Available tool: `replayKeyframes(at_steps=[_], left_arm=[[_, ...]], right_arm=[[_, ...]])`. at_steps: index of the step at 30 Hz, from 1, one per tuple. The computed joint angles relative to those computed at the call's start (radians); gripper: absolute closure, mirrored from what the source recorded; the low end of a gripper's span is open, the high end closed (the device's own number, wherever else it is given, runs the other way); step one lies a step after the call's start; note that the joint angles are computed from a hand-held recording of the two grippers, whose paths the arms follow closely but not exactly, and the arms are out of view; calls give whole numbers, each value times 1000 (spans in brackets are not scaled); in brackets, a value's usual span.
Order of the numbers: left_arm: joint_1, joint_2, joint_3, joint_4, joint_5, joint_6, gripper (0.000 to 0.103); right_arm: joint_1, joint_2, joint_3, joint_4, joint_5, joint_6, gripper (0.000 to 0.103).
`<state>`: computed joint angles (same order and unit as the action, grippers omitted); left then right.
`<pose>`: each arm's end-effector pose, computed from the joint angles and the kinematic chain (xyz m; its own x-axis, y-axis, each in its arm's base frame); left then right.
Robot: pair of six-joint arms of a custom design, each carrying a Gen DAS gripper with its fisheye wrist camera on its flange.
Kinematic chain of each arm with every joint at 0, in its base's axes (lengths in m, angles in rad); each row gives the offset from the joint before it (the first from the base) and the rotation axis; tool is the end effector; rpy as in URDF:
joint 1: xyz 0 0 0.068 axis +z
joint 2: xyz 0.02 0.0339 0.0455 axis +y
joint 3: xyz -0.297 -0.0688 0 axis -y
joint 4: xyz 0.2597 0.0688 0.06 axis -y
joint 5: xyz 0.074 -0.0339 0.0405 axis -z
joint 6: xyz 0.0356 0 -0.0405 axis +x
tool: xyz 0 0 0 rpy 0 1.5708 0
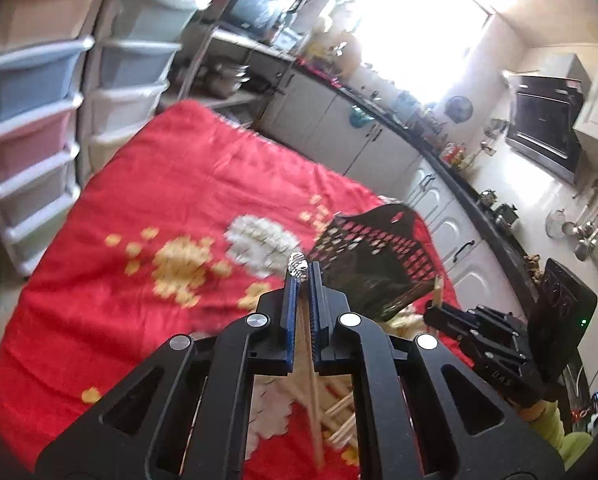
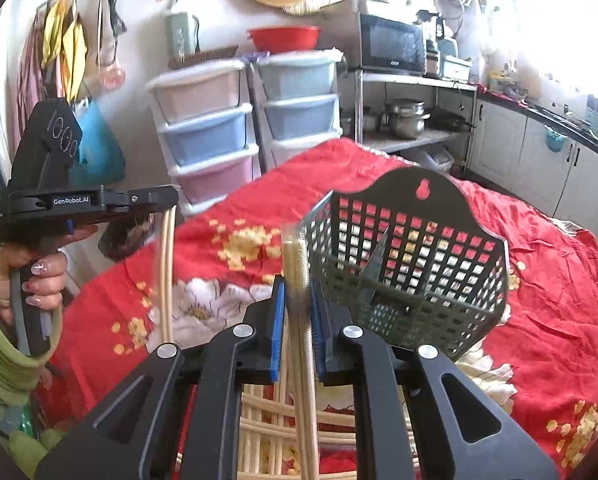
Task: Organize utensils
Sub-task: 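Lift the right gripper's chopsticks over the green mesh basket while the left gripper lifts its pair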
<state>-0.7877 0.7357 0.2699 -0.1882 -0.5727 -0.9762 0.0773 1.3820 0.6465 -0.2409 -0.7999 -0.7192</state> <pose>0.1133 -0.0865 0.1866 -0.4825 -0.5021 -0.7177 -0.1918 0.8601 -0.4728 0.2497 0.0450 0.1936 -0.3222 -0.4854 -0.8128 -0.8859 0.4572 0.0782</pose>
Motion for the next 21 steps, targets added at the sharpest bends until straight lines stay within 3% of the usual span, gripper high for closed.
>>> replayKeyframes(at_steps=[6,11,21], left_arm=[[-48,88,89,56,-53,71,100],[-69,147,161,111,-76,150,100],[-53,248,301,202,-104,310,100]], right_arm=[[-99,-41,26,-24,-119,26,91],[-168,-55,42,37,-212,114,91],[-214,-16,30,486,-268,536,91]])
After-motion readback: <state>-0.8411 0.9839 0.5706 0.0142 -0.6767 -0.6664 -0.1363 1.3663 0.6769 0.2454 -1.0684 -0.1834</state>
